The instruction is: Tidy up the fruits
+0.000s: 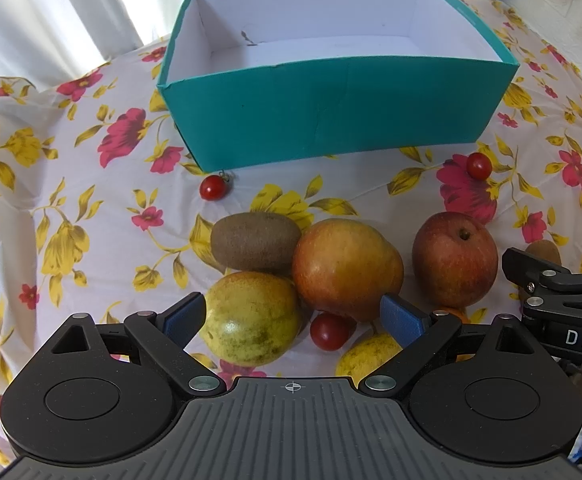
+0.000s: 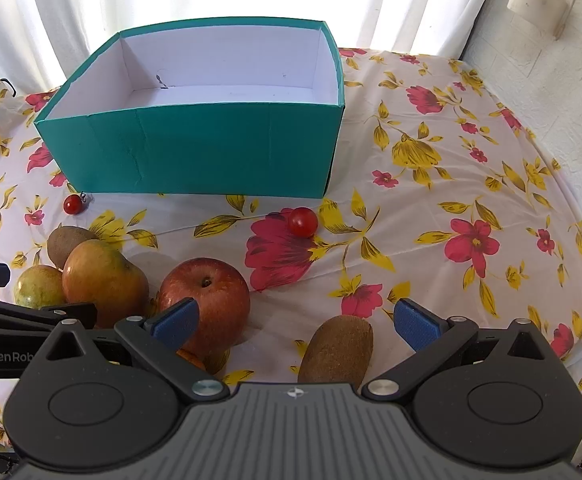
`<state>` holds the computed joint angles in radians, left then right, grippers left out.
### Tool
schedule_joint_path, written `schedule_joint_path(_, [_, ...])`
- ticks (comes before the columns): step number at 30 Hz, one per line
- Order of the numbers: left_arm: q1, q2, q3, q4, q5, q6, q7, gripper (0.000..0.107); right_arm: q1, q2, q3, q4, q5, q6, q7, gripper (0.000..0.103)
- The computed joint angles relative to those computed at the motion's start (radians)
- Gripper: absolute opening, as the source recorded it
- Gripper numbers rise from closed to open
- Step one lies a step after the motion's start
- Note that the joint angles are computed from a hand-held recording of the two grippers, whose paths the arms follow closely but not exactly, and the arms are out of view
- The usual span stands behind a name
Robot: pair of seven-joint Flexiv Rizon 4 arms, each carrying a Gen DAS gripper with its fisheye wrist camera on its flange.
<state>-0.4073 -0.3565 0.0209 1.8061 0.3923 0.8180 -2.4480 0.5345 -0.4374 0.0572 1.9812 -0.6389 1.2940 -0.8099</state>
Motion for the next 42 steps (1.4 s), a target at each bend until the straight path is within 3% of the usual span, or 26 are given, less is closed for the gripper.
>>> schedule_joint_path(6, [-0.003,0.008,0.0,0.006,0.007,0.002,-0.004,0.097,0.0,0.004,-0.002,0.007,-0.002,0.01,0.004,0.103])
schedule_joint_path(12, [-0.019,0.06,0.029,0.08,0.123,0.19,-0.099,0.097,0.011,0.021,-0.057,0.055,-0.039,0.136,0.064,0.103])
schedule_joint_path(16, [-0.026,0.091,0.039,0.141,0.202,0.317,-0.157,0.097,0.096,0.032,-0.213,0.113,-0.127,0.3,0.155,0.103])
schedule_joint_path(19, [-0.007,0.104,0.012,0.19,0.176,0.368,-0.089,0.097,0.204,0.033,-0.363,0.155,-0.14,0.395,0.184,0.103])
schedule_joint_path(25, [0.022,0.082,-0.024,0.282,0.037,0.513,0.075,0.097,0.333,0.0,-0.52,0.226,0.007,0.604,0.131,0.103])
schedule_joint_path(28, [0.007,0.061,-0.008,0.291,-0.014,0.535,0.113,0.091,0.417,-0.041,-0.59,0.255,0.134,0.719,0.047,0.103])
schedule_joint_path(32, [0.014,0.03,-0.026,0.296,-0.117,0.529,0.184,0.082,0.445,-0.074,-0.591,0.269,0.222,0.809,-0.073,0.103])
schedule_joint_path(38, [-0.033,-0.014,0.017,0.274,-0.152,0.533,0.23,0.081,0.379,-0.059,-0.485,0.27,0.257,0.799,-0.141,0.103])
schedule_joint_path(42, [-0.029,-0.038,0.014,0.267,-0.189,0.544,0.265,0.072,0.383,-0.05,-0.457,0.265,0.311,0.769,-0.209,0.103])
